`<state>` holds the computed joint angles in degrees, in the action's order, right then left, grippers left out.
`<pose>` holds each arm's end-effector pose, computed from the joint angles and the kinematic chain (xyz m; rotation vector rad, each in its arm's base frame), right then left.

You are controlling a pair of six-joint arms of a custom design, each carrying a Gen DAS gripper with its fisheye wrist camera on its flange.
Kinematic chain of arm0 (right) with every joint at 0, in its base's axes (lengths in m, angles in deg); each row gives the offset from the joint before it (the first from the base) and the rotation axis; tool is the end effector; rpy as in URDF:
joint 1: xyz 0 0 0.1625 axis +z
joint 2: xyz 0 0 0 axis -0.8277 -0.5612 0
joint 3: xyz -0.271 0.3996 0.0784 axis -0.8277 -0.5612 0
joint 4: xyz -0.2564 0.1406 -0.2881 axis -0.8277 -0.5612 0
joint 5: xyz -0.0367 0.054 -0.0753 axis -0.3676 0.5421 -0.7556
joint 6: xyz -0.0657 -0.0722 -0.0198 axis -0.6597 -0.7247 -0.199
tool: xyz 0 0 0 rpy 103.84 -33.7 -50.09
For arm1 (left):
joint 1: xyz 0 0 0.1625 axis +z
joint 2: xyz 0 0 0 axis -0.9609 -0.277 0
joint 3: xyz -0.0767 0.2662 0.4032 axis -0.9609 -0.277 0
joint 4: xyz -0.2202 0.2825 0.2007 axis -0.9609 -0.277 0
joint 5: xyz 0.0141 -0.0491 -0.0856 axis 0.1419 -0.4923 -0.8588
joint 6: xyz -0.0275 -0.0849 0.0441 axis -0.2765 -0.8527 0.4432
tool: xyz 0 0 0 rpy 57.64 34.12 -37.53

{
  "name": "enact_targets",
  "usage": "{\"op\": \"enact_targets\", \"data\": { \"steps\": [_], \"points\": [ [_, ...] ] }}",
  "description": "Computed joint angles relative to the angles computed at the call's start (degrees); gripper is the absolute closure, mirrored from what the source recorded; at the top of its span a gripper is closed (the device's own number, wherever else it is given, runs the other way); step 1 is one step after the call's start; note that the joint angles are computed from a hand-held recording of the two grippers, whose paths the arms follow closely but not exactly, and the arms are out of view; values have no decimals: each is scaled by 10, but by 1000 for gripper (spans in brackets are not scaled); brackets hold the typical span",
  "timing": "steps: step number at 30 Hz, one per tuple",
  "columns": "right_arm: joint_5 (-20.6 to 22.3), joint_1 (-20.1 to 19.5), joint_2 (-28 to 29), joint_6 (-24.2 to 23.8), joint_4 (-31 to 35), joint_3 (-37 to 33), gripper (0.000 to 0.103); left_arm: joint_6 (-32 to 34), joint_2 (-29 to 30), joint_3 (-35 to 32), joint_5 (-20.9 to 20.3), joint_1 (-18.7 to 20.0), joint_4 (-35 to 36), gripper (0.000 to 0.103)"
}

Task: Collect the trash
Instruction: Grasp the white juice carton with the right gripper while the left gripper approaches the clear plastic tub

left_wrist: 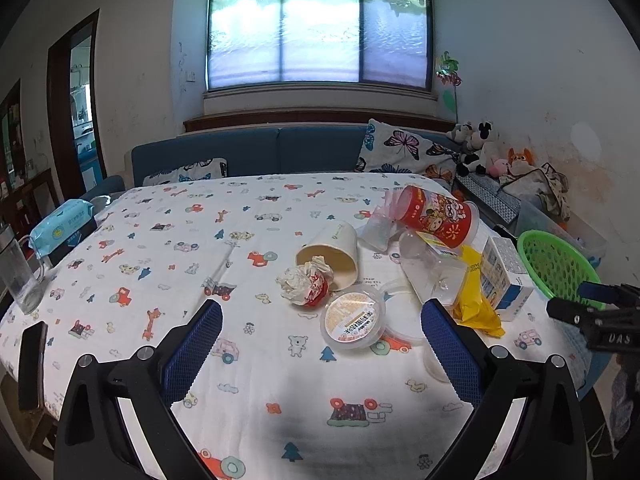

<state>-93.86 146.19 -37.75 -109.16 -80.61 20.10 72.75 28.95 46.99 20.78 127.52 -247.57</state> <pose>0.1015 -0.8038 0.3393 0.5294 -2.3395 0.9077 -0.3199 -0.7888 0.1451 0.5372 2.1327 -1.1737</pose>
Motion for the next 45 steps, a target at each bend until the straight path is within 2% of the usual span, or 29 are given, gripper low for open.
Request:
{"op": "enact_targets", "data": {
  "steps": [4, 11, 17, 20, 25, 28, 33, 36, 40, 45],
  "points": [
    [12, -5, 14, 44, 93, -63, 15, -6, 3, -9, -1, 3, 11, 6],
    [2, -8, 61, 83, 215, -176, 22, -11, 9, -29, -7, 9, 34, 6],
    [-4, -9, 104, 119, 303, -272, 30, -19, 13, -51, -11, 16, 60, 7],
    [-17, -8, 129, 124, 334, -319, 32, -16, 19, -67, -13, 18, 68, 7],
    [-43, -8, 168, 129, 386, -391, 41, -14, 26, -88, -16, 22, 85, 8],
    [-49, -10, 175, 129, 397, -404, 44, -16, 24, -87, -16, 24, 90, 11],
    [-41, -12, 167, 125, 402, -396, 47, -63, 14, -81, -32, 35, 146, 29],
    [-36, -12, 160, 121, 401, -387, 50, -88, 12, -84, -60, 43, 186, 30],
    [-27, -13, 144, 114, 392, -363, 54, -83, 20, -94, -89, 47, 215, 30],
    [-20, -14, 124, 105, 376, -330, 56, -93, 39, -138, -127, 59, 283, 29]
  ]
}}
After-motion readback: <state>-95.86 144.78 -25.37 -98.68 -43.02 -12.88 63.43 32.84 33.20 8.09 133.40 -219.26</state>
